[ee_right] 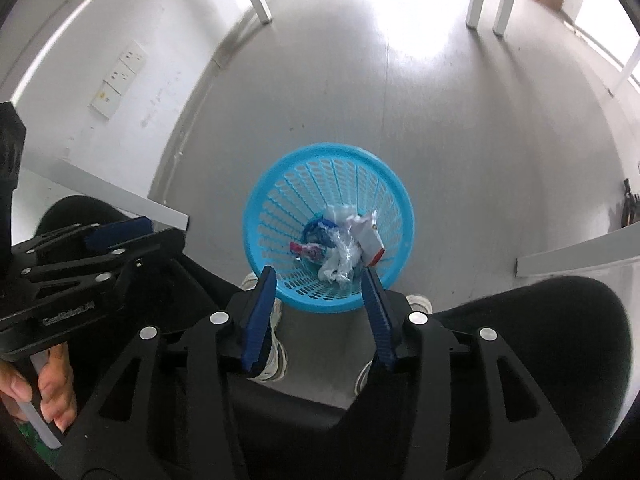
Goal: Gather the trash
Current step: 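Raise both tools back up toward the table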
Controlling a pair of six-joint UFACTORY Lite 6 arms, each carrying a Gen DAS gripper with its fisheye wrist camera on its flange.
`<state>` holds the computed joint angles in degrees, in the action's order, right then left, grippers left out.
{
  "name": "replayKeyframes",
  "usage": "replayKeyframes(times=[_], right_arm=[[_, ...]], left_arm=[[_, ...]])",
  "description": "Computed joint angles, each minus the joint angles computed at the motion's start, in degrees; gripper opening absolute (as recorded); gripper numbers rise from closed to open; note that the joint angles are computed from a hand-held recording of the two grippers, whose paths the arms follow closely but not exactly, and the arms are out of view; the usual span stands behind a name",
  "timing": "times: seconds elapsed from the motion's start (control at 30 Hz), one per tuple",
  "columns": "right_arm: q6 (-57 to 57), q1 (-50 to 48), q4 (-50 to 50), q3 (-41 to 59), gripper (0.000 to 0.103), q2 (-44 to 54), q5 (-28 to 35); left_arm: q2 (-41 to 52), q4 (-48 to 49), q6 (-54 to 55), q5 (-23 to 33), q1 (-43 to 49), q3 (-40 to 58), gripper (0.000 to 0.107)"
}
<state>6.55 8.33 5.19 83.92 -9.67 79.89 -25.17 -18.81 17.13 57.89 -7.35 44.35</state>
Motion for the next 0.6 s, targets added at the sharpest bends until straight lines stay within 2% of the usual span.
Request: replayKeyframes(times=[0.1,0.23,0.37,0.53,0.6], right_arm=[[-0.8,-0.3,0.5,3.1,0.045,-2.0,2.9],[0.2,3.8,-2.5,11.6,0.054,-3.0,5.6],[1.3,6.2,-3.3,20.9,0.055,-2.7,8.5],[0.7,4.5,-1.6,30.2,0.055,-1.8,12.8],[1.4,5.4,-2.6,36.8,0.057,0.0,15.4]], left_arm=[[-4.0,-2.3,1.9,4.9,3.9,2.0,0.052],[-11.1,0.2,1.8,7.2,4.6,4.9,0.064],[-16.7,1.0,3.5,9.2,5.6,7.9,0.07],[-20.3,-4.5,12.6,15.3,15.3,10.6,0.074],[-20.5,-7.8,17.3,18.4,20.6,12.6,0.075]])
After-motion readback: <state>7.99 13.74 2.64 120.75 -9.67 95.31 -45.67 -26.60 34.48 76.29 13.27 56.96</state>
